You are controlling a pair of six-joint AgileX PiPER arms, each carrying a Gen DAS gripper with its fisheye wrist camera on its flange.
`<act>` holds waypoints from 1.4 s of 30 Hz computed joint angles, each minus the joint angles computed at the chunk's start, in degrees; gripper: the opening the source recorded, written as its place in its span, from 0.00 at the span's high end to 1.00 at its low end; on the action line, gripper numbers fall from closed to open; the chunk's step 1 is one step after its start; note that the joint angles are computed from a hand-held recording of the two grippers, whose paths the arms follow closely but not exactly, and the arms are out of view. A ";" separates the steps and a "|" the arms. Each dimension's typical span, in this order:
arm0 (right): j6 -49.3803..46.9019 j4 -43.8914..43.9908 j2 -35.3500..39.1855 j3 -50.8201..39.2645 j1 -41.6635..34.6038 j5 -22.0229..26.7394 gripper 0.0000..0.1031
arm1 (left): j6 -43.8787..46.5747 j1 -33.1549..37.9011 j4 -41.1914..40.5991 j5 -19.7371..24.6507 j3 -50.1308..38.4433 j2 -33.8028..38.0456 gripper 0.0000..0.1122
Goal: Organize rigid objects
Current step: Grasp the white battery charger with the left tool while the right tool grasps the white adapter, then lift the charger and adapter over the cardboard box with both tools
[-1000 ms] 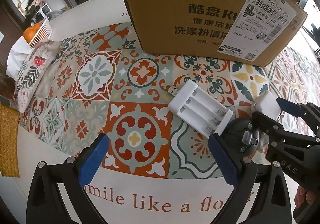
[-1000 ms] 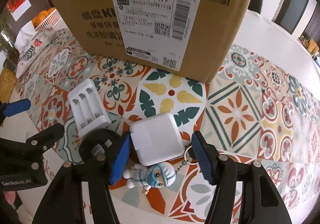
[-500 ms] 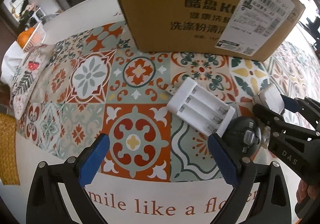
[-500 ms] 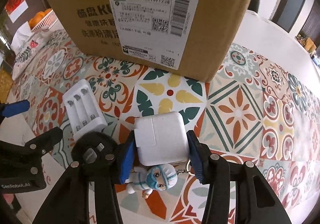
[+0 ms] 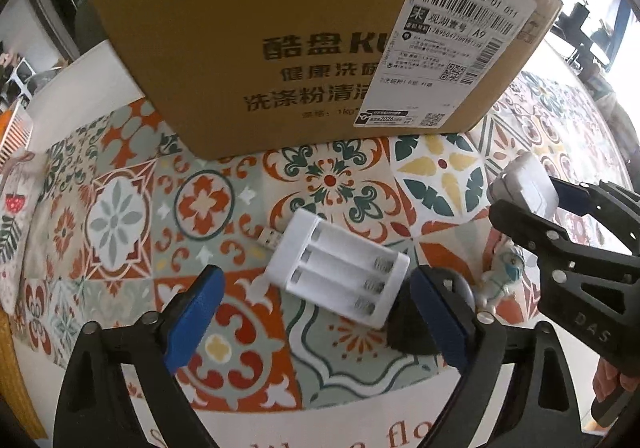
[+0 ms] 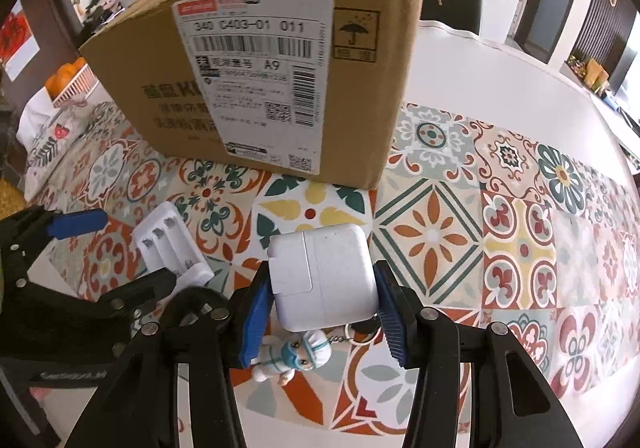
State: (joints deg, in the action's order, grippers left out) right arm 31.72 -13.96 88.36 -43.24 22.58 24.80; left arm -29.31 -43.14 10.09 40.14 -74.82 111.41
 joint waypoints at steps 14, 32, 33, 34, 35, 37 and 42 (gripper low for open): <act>-4.88 4.30 1.83 0.15 -2.66 -1.07 0.52 | 7.14 1.60 -6.94 4.38 -9.03 8.88 0.20; -4.34 6.72 -0.59 1.81 -1.92 -0.90 0.52 | -1.54 -0.88 0.33 0.93 -2.21 2.91 0.22; -3.80 6.31 -1.09 1.80 -1.71 -0.61 0.52 | -2.68 -1.15 1.40 0.88 -1.50 1.79 0.22; -3.50 6.05 -1.71 1.78 -1.62 -0.17 0.52 | -3.56 -1.49 2.08 1.29 -1.39 1.06 0.22; -3.03 5.84 -2.58 1.83 -1.47 0.30 0.52 | -4.75 -1.83 3.11 1.52 -0.87 0.04 0.22; -2.94 6.01 -3.83 1.63 -1.30 1.17 0.52 | -6.38 -2.45 4.57 1.82 0.27 -2.35 0.22; 0.04 3.95 -7.77 0.88 0.25 4.04 0.52 | -9.68 -3.85 7.91 3.53 0.85 -6.97 0.22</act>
